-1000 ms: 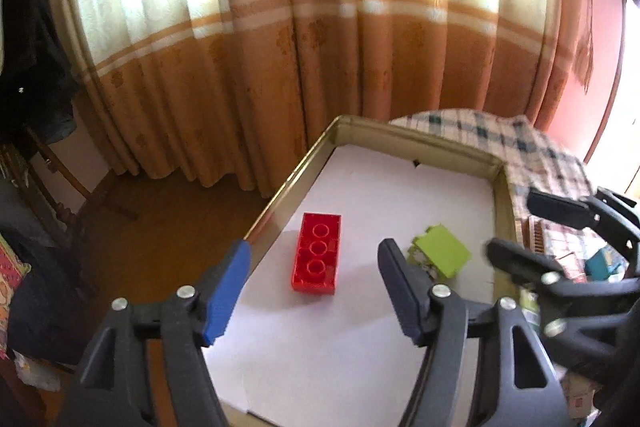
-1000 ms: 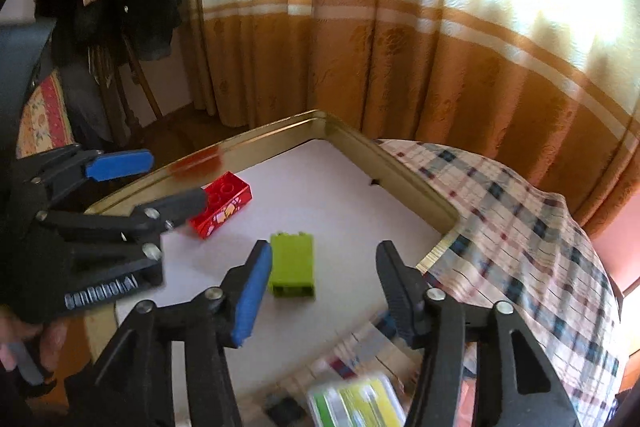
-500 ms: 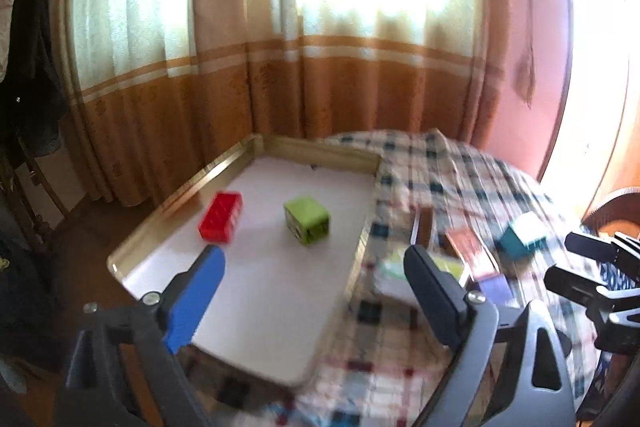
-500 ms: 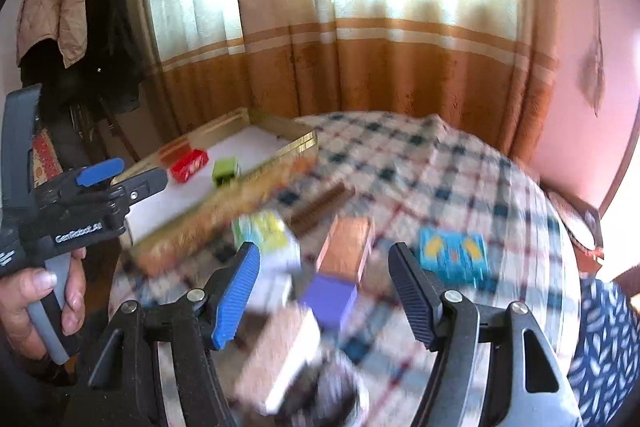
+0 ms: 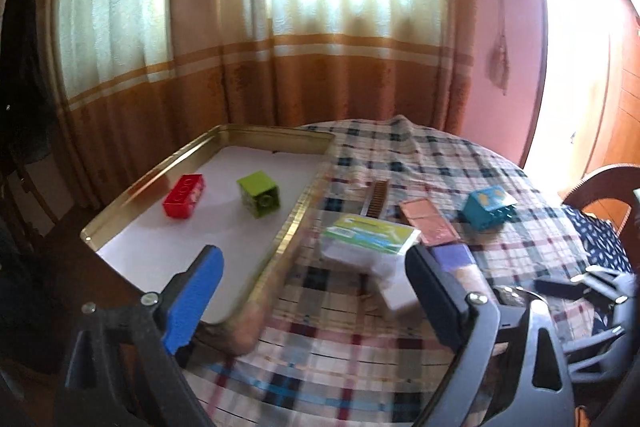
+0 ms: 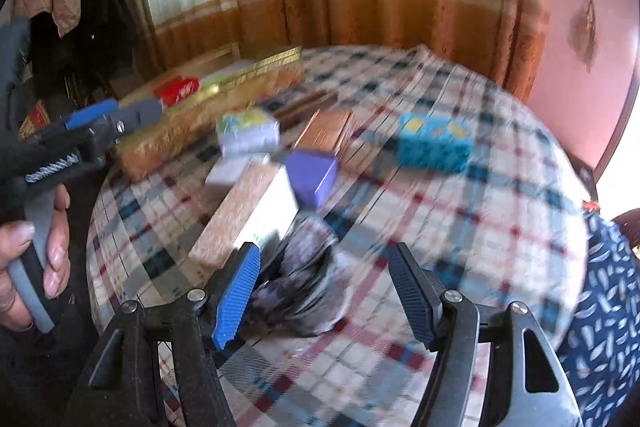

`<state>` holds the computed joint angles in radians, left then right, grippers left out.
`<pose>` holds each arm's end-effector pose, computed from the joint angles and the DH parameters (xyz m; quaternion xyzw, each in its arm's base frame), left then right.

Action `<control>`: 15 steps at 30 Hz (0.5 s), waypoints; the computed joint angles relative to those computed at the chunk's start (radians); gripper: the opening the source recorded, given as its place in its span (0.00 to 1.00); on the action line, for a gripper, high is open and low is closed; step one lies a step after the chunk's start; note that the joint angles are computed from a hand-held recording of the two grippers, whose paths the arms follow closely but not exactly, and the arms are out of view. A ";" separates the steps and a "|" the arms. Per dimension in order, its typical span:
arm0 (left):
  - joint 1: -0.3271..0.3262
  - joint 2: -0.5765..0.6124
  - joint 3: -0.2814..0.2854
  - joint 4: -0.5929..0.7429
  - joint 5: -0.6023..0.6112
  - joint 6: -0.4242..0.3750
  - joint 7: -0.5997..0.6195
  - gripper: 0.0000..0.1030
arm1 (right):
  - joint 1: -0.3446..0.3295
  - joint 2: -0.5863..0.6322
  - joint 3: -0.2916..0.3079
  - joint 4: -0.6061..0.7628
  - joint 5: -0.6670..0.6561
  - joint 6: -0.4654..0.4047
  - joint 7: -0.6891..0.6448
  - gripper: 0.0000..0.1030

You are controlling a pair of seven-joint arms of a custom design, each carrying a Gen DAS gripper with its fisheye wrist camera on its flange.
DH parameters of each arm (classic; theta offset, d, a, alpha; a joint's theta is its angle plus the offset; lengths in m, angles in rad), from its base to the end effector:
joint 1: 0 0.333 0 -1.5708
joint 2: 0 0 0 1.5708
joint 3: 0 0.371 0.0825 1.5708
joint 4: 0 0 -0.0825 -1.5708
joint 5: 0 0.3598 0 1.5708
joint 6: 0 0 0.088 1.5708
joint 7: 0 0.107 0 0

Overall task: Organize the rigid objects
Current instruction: 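Withdraw both tools from the tray back toward the remaining objects, then grasp the dark bag with the right tool while the left tool grasps the patterned box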

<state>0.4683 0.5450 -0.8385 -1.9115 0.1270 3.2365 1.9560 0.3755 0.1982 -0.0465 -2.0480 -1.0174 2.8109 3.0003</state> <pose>0.6614 -0.1532 0.4698 -0.4068 0.7775 -0.4187 0.2337 0.5572 0.2356 0.4584 -0.5839 0.7211 -0.2601 0.2673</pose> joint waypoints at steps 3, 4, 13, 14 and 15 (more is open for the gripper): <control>0.022 0.002 -0.033 -0.027 0.024 0.007 0.019 0.95 | 0.019 0.017 -0.005 0.013 -0.046 -0.029 0.021 0.64; 0.031 0.006 -0.047 -0.031 0.030 0.001 0.023 0.95 | 0.021 0.015 -0.009 0.010 -0.063 -0.035 0.035 0.59; 0.120 0.052 -0.182 -0.068 0.026 -0.051 0.108 0.95 | -0.013 -0.025 -0.004 -0.027 -0.260 -0.032 0.247 0.45; 0.137 0.062 -0.207 -0.071 0.023 -0.060 0.118 0.95 | -0.017 -0.028 0.000 -0.028 -0.281 -0.043 0.268 0.45; 0.148 0.069 -0.222 -0.072 0.017 -0.070 0.126 0.95 | -0.021 -0.031 0.006 -0.030 -0.292 -0.061 0.279 0.45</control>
<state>0.6159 0.6139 -1.0608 -1.9834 0.1442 3.1669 2.0815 0.3550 0.1671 -0.0405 -2.0779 -1.3093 2.7502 3.2790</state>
